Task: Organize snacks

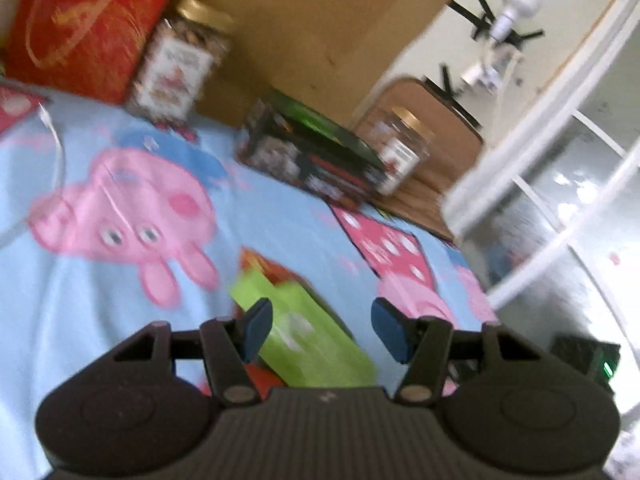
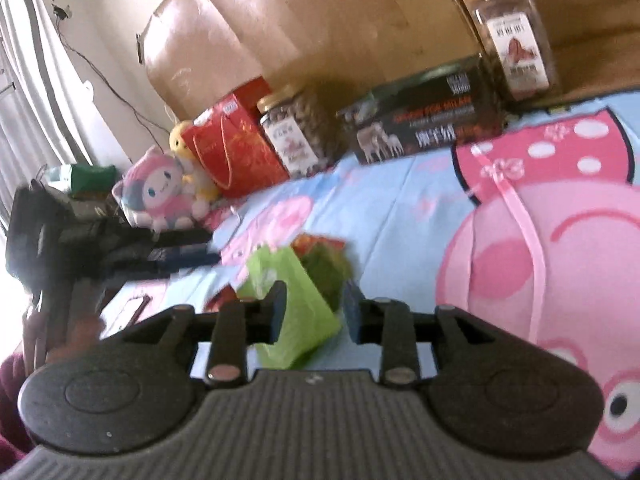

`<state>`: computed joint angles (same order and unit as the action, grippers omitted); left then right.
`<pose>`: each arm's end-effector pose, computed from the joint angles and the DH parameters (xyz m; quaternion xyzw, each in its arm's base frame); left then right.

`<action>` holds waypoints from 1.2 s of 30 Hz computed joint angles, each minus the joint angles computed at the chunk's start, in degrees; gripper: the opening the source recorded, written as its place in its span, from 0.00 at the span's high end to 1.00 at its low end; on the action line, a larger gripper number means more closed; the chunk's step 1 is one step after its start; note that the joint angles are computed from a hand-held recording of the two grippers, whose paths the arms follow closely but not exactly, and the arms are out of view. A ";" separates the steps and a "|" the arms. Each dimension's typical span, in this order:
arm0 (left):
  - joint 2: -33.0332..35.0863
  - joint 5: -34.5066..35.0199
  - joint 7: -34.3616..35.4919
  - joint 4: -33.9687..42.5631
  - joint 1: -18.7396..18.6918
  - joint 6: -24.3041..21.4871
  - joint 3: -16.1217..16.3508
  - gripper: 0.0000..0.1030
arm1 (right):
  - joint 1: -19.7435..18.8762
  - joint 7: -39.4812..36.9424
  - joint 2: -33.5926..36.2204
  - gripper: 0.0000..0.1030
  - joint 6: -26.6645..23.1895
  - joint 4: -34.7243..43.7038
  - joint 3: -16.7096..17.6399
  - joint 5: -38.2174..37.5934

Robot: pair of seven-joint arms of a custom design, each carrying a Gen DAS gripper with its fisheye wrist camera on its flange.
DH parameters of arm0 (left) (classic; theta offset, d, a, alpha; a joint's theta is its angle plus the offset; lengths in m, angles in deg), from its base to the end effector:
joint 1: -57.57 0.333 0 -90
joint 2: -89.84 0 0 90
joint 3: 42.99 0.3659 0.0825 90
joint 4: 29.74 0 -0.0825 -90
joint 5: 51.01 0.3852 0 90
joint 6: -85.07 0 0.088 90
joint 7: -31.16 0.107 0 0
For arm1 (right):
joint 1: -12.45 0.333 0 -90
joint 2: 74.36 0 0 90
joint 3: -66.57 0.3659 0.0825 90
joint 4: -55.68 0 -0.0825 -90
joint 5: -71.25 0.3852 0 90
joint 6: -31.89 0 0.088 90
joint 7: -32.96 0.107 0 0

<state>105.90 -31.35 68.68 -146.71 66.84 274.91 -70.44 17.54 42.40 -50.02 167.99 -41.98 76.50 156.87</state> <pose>0.6139 -0.2065 0.4927 -0.7051 0.5116 -0.4831 0.0881 0.6899 0.1780 0.4289 -0.7256 0.4001 0.0381 0.5585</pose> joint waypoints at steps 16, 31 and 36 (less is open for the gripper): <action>7.08 1.59 -3.22 -1.78 14.76 0.23 -18.08 0.35 | 0.10 2.35 1.71 0.66 -5.87 0.18 1.18 -10.23; 6.81 8.23 -10.92 -0.94 11.72 3.43 -12.47 0.74 | 0.07 3.06 2.64 0.66 -6.58 0.65 0.89 -4.53; 11.61 14.20 -16.51 -2.00 18.17 12.74 -17.52 0.80 | -0.86 4.74 3.47 0.48 -8.71 1.72 1.28 -4.46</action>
